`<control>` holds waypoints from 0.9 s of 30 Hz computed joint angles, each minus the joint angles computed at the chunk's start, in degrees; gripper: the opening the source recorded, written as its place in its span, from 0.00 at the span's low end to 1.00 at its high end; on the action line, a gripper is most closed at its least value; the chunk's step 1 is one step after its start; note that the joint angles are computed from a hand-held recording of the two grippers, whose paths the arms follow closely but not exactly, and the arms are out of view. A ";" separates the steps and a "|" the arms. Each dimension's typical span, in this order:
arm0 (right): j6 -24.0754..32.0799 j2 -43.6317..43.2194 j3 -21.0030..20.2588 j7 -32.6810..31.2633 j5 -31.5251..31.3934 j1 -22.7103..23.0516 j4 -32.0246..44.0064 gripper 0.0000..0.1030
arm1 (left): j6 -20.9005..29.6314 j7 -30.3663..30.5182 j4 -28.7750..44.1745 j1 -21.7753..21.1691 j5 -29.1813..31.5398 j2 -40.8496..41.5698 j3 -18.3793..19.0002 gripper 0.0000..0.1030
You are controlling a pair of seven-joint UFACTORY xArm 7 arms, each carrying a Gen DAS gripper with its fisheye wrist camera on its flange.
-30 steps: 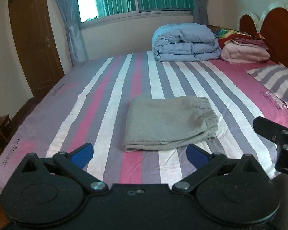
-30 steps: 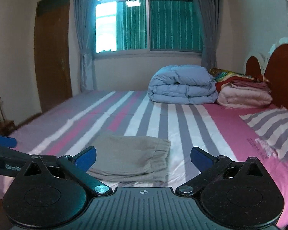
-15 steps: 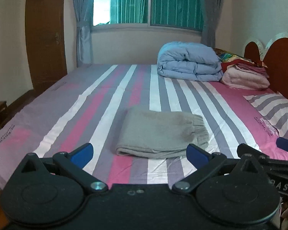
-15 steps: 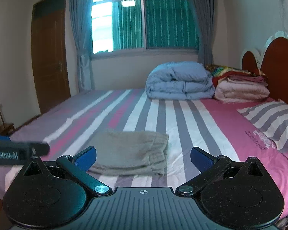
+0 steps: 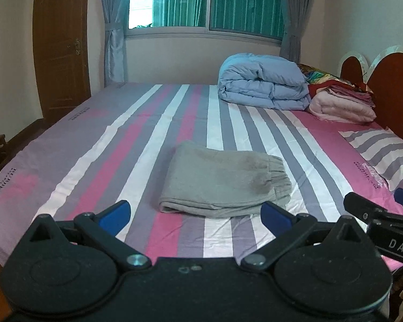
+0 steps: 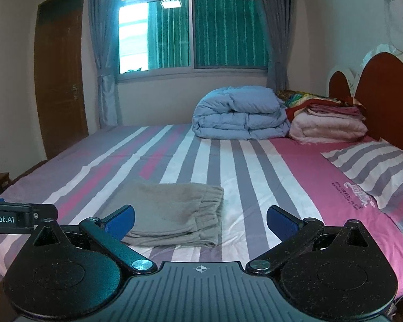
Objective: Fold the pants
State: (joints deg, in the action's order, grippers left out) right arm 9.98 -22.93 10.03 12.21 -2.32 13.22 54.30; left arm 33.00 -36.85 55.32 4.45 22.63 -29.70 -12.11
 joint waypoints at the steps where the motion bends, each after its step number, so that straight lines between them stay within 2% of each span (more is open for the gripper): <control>1: 0.26 0.02 -0.28 -0.29 0.19 0.34 0.10 1.00 | 0.16 -0.20 0.05 0.16 0.15 0.07 -0.13 0.94; 27: 0.46 0.24 -0.01 0.26 -0.03 0.01 -0.09 1.00 | 1.49 0.27 0.32 -0.85 -1.34 0.79 0.69 0.94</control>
